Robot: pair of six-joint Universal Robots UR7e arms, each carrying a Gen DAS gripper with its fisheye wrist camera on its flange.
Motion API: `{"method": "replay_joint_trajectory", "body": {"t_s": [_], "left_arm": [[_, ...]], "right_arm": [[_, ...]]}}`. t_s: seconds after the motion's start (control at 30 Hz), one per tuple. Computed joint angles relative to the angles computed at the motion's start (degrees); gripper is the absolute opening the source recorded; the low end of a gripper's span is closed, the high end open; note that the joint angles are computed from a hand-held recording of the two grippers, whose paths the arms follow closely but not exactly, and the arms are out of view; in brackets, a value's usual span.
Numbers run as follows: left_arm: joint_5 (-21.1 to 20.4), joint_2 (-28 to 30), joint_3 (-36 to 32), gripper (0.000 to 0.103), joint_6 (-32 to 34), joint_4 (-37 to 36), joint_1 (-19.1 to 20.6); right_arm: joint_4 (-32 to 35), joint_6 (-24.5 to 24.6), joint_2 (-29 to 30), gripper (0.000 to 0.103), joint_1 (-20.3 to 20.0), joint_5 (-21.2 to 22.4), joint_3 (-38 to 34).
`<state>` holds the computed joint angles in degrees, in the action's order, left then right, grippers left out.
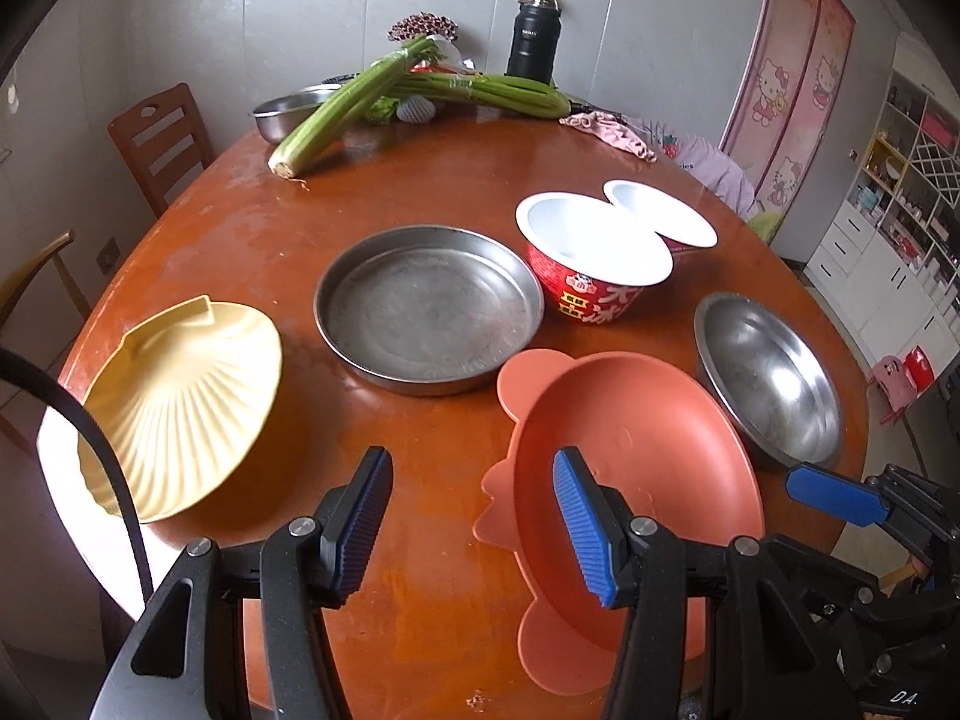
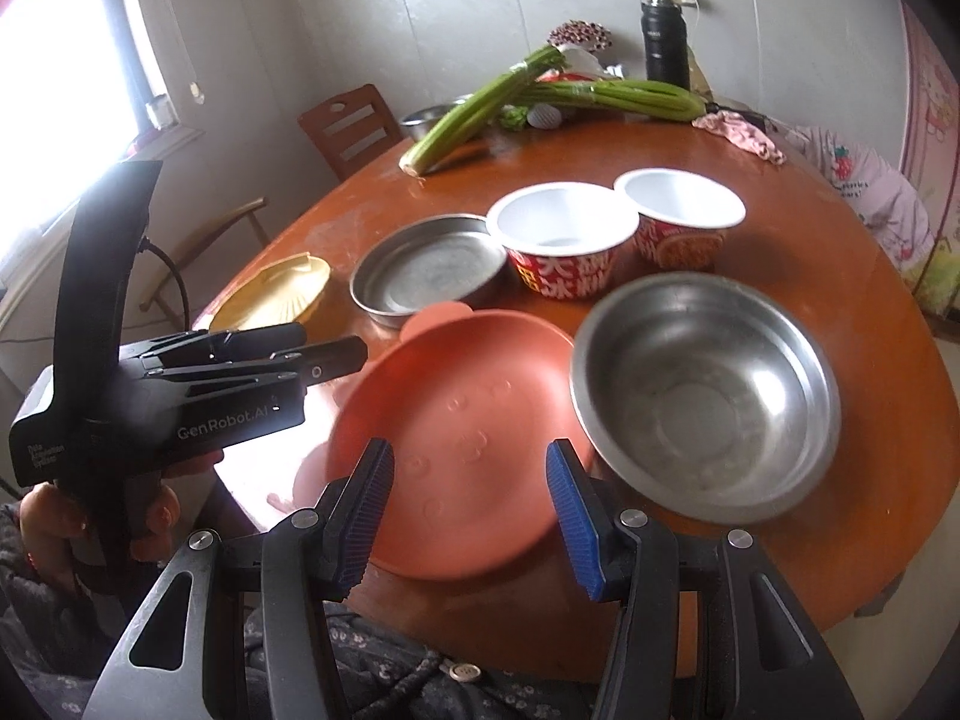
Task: Organize plates and bowls
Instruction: 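Move the left tool to the orange bear plate and grasp its rim, then carry the orange bear plate onto the yellow shell plate and lower it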
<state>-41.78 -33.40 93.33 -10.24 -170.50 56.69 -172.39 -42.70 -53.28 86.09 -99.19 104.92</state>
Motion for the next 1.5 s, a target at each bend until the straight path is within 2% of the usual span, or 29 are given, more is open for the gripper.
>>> {"method": "replay_joint_trajectory", "body": {"t_s": [0.23, 0.47, 0.63, 0.9, 1.03, 1.5], "left_arm": [[-0.59, 1.03, -1.46, 0.056, -0.24, 1.93, 0.59], [-1.59, 2.03, -2.84, 0.056, 0.08, 3.59, 1.16], [-0.65, 2.87, -3.53, 0.055, 0.74, 3.98, 0.94], [-2.75, 3.37, -4.31, 0.055, 1.69, 4.04, 1.5], [-5.28, 3.45, -4.62, 0.048, 1.57, 4.46, 2.03], [-4.19, 2.5, -2.37, 0.048, 2.1, 2.51, 0.77]], "right_arm": [[0.65, 1.67, 0.35, 0.055, -0.77, -2.26, -0.42], [1.93, 1.35, 2.0, 0.055, -0.72, -4.12, -1.86], [1.0, 1.45, 4.0, 0.055, -0.52, -6.89, -3.39], [0.56, 0.09, 5.6, 0.055, -0.37, -5.77, -4.46], [0.78, -0.12, 6.44, 0.054, -0.24, -5.97, -5.19], [0.55, 0.06, 5.94, 0.055, -0.03, -5.13, -4.47]]}}
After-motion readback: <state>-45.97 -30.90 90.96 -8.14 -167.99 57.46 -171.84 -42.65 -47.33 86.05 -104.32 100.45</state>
